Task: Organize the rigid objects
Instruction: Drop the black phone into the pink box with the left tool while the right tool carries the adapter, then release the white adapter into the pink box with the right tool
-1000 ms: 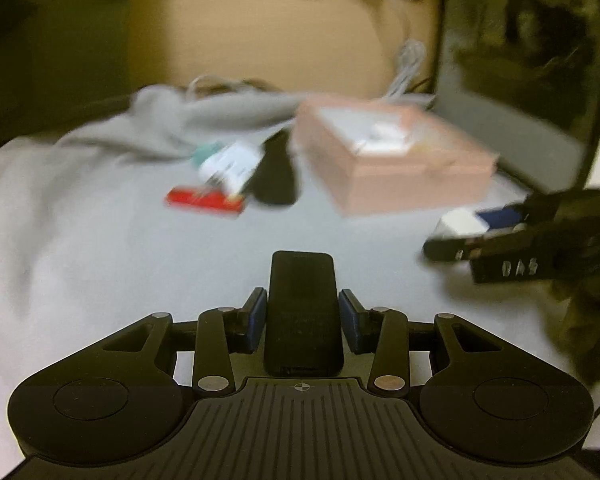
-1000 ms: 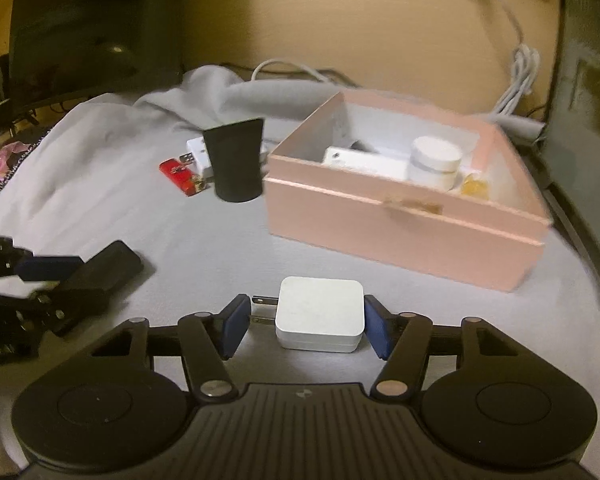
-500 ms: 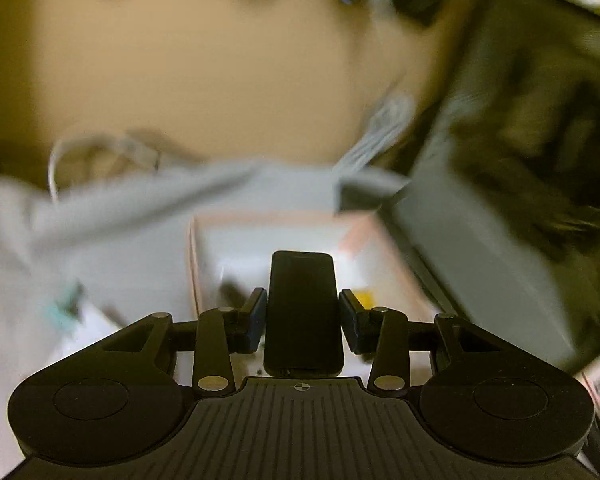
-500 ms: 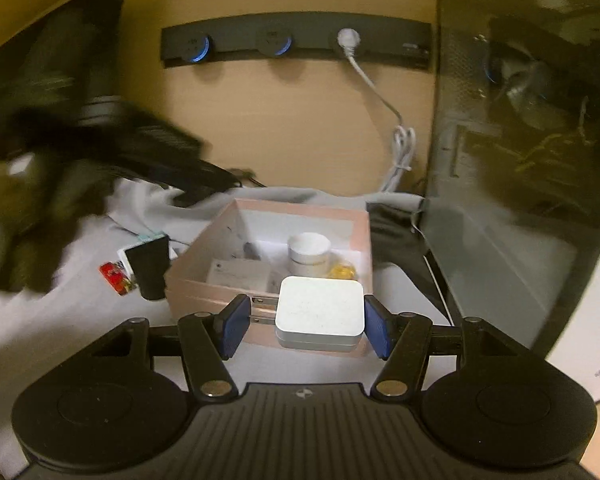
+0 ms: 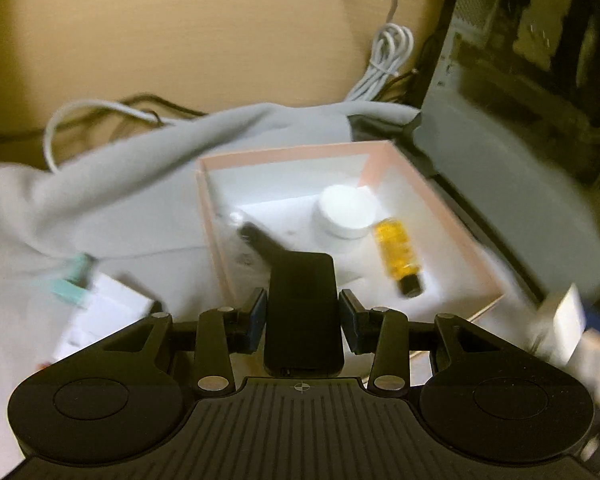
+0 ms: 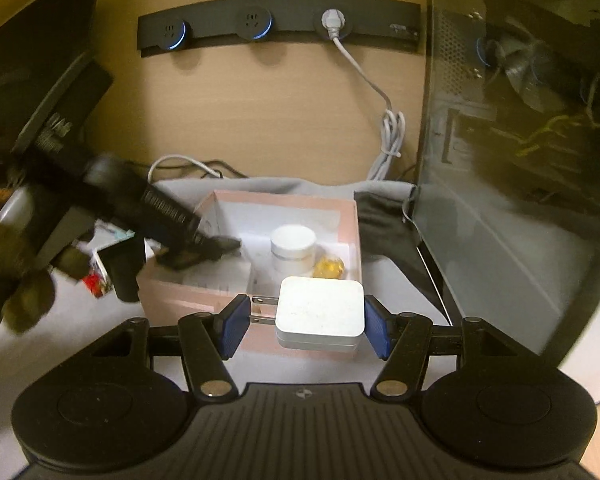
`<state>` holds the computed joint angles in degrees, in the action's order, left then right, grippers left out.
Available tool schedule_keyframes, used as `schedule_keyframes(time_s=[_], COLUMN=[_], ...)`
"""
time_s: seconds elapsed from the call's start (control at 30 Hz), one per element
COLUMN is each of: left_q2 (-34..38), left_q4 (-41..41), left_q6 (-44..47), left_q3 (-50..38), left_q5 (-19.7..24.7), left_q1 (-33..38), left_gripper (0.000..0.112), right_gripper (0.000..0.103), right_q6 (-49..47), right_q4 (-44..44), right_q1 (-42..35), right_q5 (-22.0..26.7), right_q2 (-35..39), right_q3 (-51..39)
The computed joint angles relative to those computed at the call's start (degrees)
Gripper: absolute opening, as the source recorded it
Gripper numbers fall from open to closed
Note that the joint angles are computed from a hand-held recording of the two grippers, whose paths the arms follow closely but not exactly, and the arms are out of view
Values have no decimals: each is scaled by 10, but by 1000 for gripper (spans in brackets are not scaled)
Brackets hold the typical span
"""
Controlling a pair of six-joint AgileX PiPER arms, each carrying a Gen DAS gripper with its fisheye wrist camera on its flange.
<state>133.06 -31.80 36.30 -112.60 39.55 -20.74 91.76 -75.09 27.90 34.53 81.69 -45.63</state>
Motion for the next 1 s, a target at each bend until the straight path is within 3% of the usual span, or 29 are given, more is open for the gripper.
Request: schedule_keyframes(time_s=[0.17,0.37,0.5,0.63,0.73,0.83,0.9,1.0], left_q2=[14,-31,-35,-61,-97,-126,-135,-132], left_q4=[-119,-270,-303,-434,-550,-656,-681,-656], left_q6=[83,235,255,360,469,578,608,612], left_q3=[-20,79,88,146,219,290,320,342], left_q5=[54,-23,-18,-40,-61,-74,-68,-34], left_q1=[25,35,44,59,86,118,146,186], left_gripper=[44,42,39,39,39,39,37,37], right_gripper=[61,61,61,61,71,72,72,72], right_q6=[-5,-5,-32,-67,-88,-47,-10,31], right_q4=[-19,-39,-35,-6,26,2,-32,-73], right_q1=[-8,-23,-42,-68,-86,-88,-77,-53], right_q5=[16,1,-5,-29,-58,-74,-68,-64], right_q2=[43,60,99,130,129,110,98,83], right_q3=[-55,-87,-134,-173,-169,-129,-98,-52])
